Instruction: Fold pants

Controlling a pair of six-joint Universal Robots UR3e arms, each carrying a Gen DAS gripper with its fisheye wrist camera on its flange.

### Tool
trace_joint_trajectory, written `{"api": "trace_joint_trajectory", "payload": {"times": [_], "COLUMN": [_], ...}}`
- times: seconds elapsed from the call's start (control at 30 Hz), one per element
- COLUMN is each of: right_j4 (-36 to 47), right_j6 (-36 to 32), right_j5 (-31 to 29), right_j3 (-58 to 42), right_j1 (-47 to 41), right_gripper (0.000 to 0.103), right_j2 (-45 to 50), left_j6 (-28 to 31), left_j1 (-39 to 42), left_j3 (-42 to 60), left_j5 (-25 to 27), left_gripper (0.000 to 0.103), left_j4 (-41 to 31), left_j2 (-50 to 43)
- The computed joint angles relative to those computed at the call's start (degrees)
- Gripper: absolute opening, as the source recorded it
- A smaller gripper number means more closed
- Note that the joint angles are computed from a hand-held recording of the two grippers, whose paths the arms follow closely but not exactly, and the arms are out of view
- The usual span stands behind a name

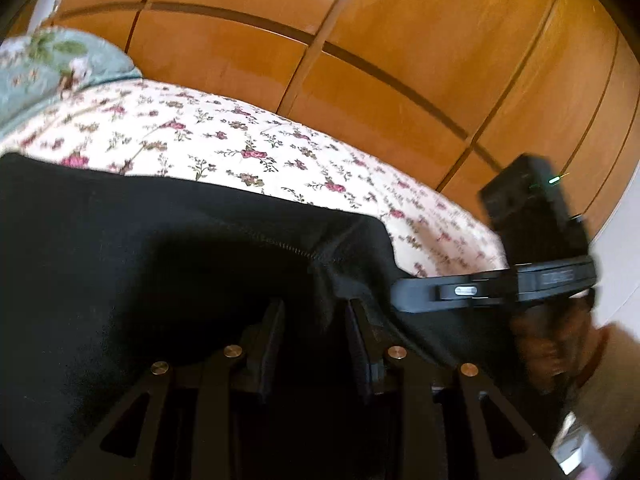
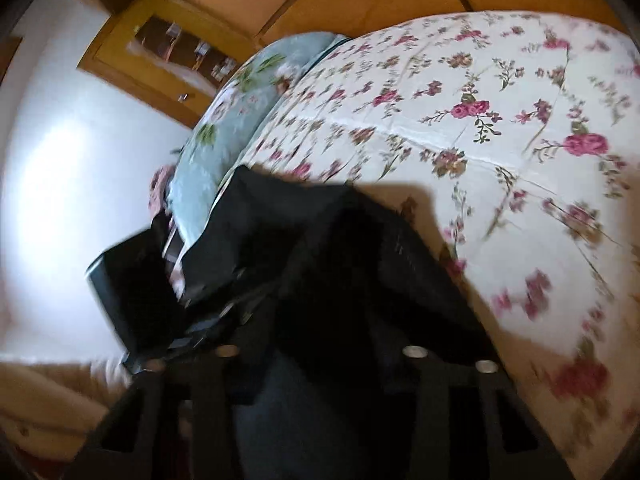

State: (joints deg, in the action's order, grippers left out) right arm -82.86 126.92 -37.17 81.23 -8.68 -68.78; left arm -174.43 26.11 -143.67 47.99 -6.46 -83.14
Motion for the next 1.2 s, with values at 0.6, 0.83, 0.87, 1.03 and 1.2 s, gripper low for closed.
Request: {"api": "trace_joint_trajectory", "payload": {"times": [0.6,0.83,0.87,1.03,1.2], "right_j4": [-56.06,-33.61,-33.01,-41.34,-41.59], "right_j6": [37.1,13.3,10.75,14.41,21.7], "right_j5": [-2.31,-5.75,-8.49,-14.13,-12.35], "right_j3": [27.69,36.98,38.83,46.03,48.59], "right_j1": [-4.98,-19.86,-20.9,-26.06,-39.51], "right_gripper": [0.023,0.023,0.023,0.03,0.0], "right_j2": [-15.11,-37.46,-39.37,-42.71,-41.04], "left_j6": [-0.05,3.77,4.03,1.85,-1.48], "left_j1": [-15.18,-23.45,-24.95,-25.02,-19.38], "left_j3": [16.59,28.5,30.12,34.4,32.78], "left_j5": [20.17,23.72,25.58,28.18,23.61], "left_gripper": [0.033,0.033,0.033,0.025,0.027], "left_j4": [-14.7,-17.12,-16.02,-13.92,-12.75], "left_j2": [-2.42,-10.59,-13.01,-19.72,-20.21]}}
